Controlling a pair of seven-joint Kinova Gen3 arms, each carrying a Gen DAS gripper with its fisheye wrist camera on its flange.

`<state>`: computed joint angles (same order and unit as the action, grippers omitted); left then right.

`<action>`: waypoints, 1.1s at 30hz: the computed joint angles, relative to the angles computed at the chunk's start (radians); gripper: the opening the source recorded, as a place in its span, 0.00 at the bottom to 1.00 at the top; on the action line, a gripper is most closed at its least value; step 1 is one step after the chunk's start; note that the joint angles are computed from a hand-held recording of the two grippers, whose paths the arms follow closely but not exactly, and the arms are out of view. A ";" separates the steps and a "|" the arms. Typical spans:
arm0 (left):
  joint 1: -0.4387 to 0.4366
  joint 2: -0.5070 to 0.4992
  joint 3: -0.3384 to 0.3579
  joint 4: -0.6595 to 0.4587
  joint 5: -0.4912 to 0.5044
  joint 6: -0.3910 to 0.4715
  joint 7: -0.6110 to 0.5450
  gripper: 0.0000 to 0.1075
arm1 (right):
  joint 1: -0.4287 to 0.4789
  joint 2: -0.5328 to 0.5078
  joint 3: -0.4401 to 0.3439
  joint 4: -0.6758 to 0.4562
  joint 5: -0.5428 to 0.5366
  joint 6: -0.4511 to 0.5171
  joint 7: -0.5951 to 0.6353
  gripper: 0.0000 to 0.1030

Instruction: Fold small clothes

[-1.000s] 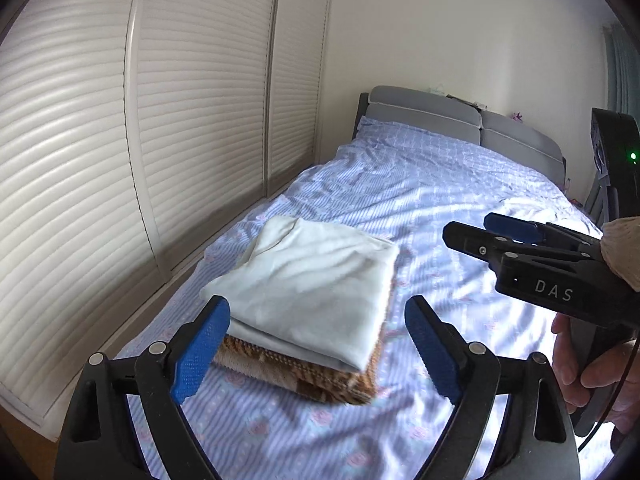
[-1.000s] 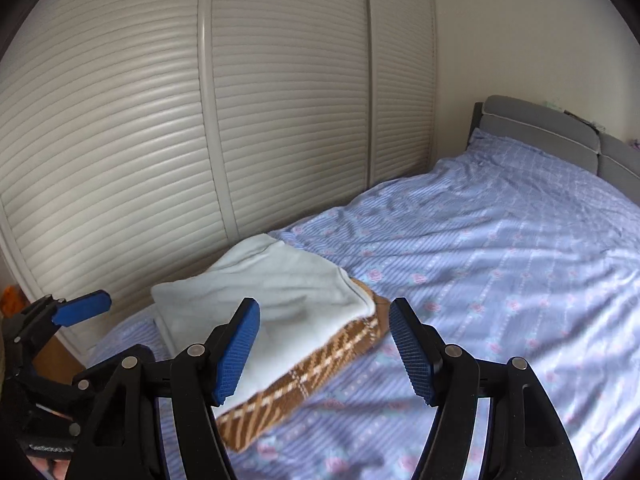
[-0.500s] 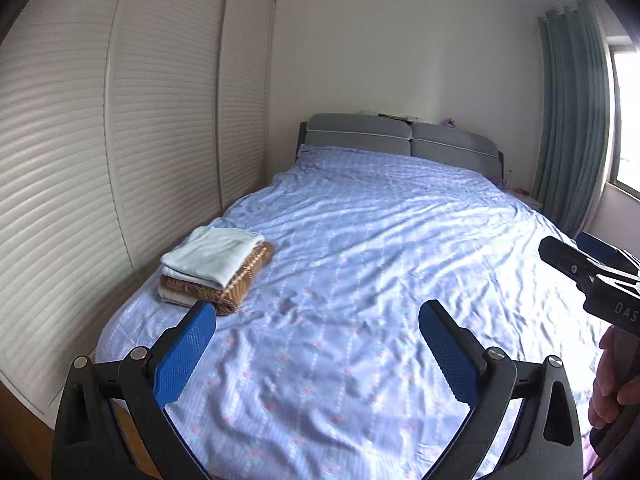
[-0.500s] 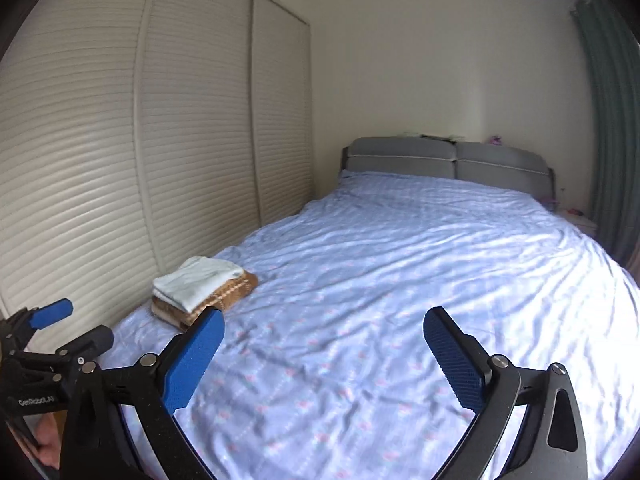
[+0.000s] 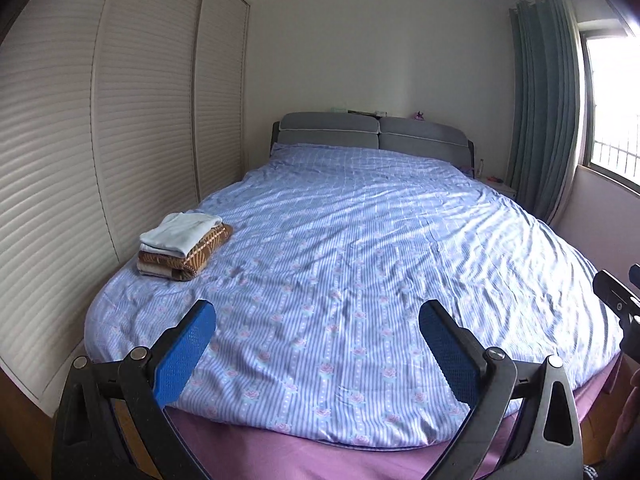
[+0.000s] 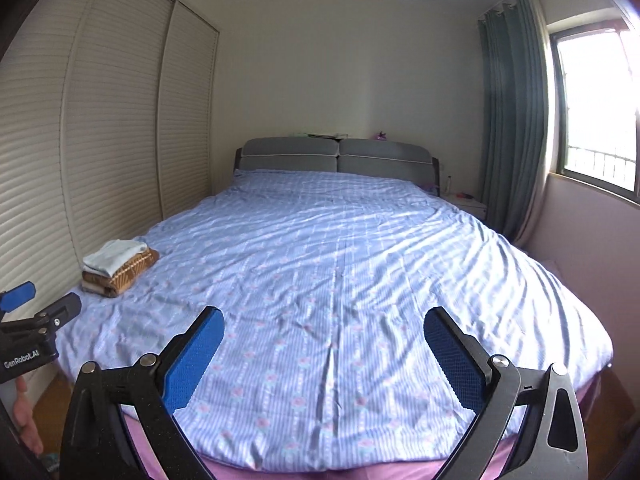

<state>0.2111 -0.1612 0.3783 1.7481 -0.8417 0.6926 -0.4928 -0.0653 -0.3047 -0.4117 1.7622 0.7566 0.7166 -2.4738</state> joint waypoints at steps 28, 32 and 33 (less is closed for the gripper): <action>0.012 -0.009 0.019 0.025 0.008 0.002 -0.011 0.96 | 0.067 -0.070 -0.013 0.057 -0.098 0.058 0.013 0.98; 0.013 -0.007 0.017 0.026 0.012 0.000 -0.017 0.96 | 0.067 -0.067 -0.011 0.054 -0.108 0.058 0.021 0.98; 0.014 -0.007 0.015 0.025 0.014 -0.002 -0.023 0.96 | 0.070 -0.068 -0.014 0.055 -0.106 0.058 0.019 0.98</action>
